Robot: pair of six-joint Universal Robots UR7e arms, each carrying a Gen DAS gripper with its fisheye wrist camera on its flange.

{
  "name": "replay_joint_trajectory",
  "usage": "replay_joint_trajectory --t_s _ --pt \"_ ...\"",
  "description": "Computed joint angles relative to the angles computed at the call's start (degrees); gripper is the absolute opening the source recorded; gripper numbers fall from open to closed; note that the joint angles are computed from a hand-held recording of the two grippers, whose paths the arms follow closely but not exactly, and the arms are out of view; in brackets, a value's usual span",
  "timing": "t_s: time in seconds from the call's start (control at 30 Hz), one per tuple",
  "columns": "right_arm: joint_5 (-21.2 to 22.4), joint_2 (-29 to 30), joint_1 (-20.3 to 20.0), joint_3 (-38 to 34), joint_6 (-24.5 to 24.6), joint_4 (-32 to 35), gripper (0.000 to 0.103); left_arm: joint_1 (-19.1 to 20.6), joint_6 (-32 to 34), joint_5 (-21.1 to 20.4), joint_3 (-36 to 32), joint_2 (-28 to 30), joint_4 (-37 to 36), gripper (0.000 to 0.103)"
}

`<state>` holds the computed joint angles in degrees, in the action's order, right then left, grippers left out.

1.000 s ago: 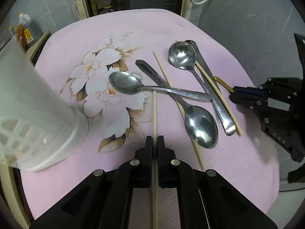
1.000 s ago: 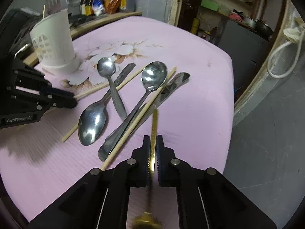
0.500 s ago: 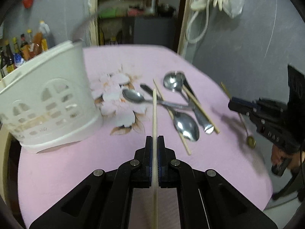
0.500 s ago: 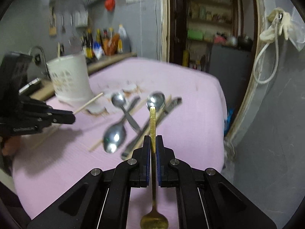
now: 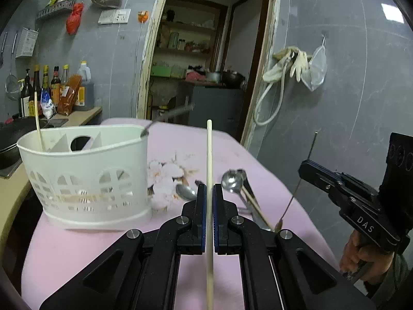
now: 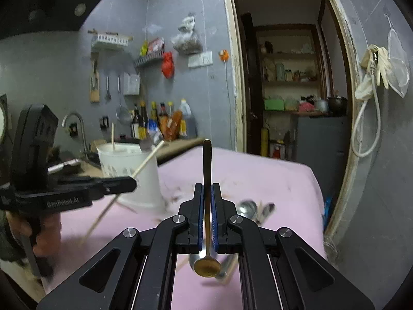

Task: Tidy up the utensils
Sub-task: 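Lift the gold spoon and chopstick and carry both toward the white caddy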

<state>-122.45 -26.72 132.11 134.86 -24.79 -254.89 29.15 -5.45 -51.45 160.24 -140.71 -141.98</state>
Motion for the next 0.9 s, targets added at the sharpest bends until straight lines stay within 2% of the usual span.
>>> replay_joint_trajectory --t_s 0.23,0.43,0.57,0.67,0.8,0.9 --pt "2.89 -0.03 -0.20 -2.07 0.03 0.68 0.003 0.45 1.60 0.53 -0.91 -0.82 -2.78 0.003" --pt "7.22 -1.52 -0.28 -4.08 0.71 2.87 0.003 5.63 6.74 -2.50 -3.71 3.87 -12.57 0.003" --pt "10.45 -2.47 0.15 -6.60 0.77 5.05 0.003 7.23 10.67 -3.17 -5.66 5.63 -18.22 0.003" --pt "13.24 -2.68 0.57 -9.45 0.70 7.48 0.003 10.84 14.41 -6.20 -7.78 9.07 -25.47 0.003" --pt "17.29 -2.66 0.07 -13.03 2.58 11.02 0.003 17.62 18.09 -11.01 -12.06 15.40 -34.90 0.003" --pt "19.21 -1.90 -0.06 -16.52 3.30 13.51 0.003 21.83 21.10 -12.70 -14.81 20.44 -42.39 0.003"
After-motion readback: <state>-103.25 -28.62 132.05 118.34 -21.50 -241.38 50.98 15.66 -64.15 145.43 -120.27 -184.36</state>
